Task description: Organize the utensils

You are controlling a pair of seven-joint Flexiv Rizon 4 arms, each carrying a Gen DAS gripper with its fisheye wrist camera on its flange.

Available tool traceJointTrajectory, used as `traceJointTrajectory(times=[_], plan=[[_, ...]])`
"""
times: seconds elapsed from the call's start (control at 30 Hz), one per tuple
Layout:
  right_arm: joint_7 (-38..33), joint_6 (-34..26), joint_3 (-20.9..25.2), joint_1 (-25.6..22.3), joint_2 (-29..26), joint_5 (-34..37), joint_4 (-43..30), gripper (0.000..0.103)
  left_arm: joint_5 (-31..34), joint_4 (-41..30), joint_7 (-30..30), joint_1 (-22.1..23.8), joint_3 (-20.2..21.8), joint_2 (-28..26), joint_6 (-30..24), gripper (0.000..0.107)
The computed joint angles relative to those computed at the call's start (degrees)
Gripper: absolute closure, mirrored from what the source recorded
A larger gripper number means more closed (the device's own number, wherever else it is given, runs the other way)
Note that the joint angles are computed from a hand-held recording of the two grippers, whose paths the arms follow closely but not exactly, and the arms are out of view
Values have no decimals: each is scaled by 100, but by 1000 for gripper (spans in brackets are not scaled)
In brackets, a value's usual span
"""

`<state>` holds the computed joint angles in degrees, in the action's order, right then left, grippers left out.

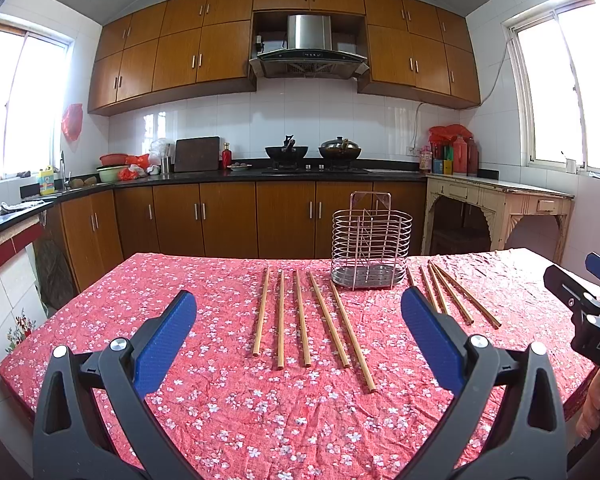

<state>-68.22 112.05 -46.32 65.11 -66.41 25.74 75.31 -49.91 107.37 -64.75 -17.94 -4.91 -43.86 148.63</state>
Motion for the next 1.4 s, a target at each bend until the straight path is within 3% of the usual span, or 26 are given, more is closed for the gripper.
traceJointTrajectory(times=[1.23,1.4], plan=[[97,-39,3,-39,-93,-5,-77,4,-43,-25,14,-14,-1,-55,2,6],[252,-206,247,-247,-82,-229,-245,4,-263,-123,150,-15,-23,-143,-102,6]])
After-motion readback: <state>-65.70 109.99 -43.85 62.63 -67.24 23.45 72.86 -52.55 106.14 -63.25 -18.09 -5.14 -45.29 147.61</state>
